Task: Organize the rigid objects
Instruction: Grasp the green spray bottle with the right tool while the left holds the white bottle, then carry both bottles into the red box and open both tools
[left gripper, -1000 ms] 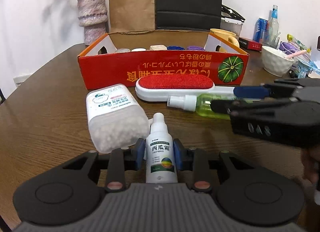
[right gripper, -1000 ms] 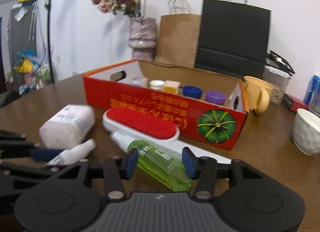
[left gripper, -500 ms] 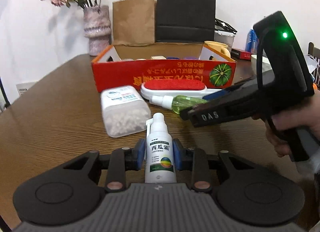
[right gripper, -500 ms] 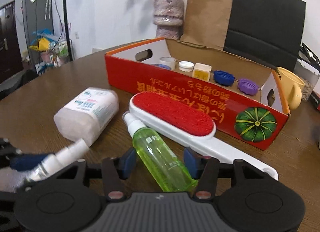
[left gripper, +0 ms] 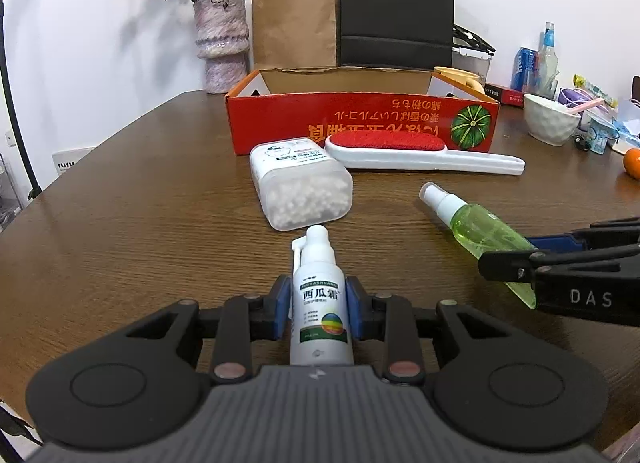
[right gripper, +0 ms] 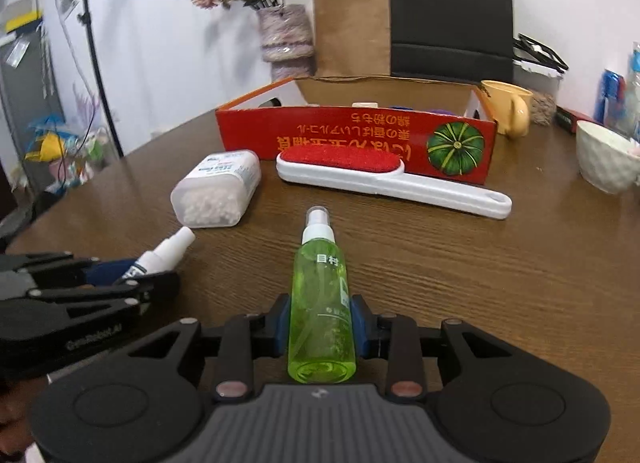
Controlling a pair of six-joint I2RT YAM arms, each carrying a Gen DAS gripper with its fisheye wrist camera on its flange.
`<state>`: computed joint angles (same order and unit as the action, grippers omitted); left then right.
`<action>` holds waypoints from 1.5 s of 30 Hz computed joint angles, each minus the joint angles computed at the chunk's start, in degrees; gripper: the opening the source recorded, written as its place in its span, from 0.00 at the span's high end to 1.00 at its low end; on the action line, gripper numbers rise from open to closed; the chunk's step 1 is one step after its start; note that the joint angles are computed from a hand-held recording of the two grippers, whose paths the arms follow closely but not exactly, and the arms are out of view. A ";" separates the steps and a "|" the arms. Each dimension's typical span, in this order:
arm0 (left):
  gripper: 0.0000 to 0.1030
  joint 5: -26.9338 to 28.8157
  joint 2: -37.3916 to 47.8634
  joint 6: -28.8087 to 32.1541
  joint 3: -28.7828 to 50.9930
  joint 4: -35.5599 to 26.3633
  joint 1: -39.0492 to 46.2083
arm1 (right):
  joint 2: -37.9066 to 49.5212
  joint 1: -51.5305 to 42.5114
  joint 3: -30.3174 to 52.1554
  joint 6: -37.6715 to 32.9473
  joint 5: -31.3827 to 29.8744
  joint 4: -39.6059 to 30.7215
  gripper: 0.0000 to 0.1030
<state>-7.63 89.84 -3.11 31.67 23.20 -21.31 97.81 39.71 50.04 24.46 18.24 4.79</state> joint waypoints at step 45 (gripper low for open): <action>0.71 12.25 -4.57 -0.74 18.52 -3.34 6.53 | -4.76 -5.09 6.77 -2.55 4.56 13.34 0.70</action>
<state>4.62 85.26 -3.85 50.20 19.86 -14.78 93.05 34.61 56.81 21.91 22.80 18.13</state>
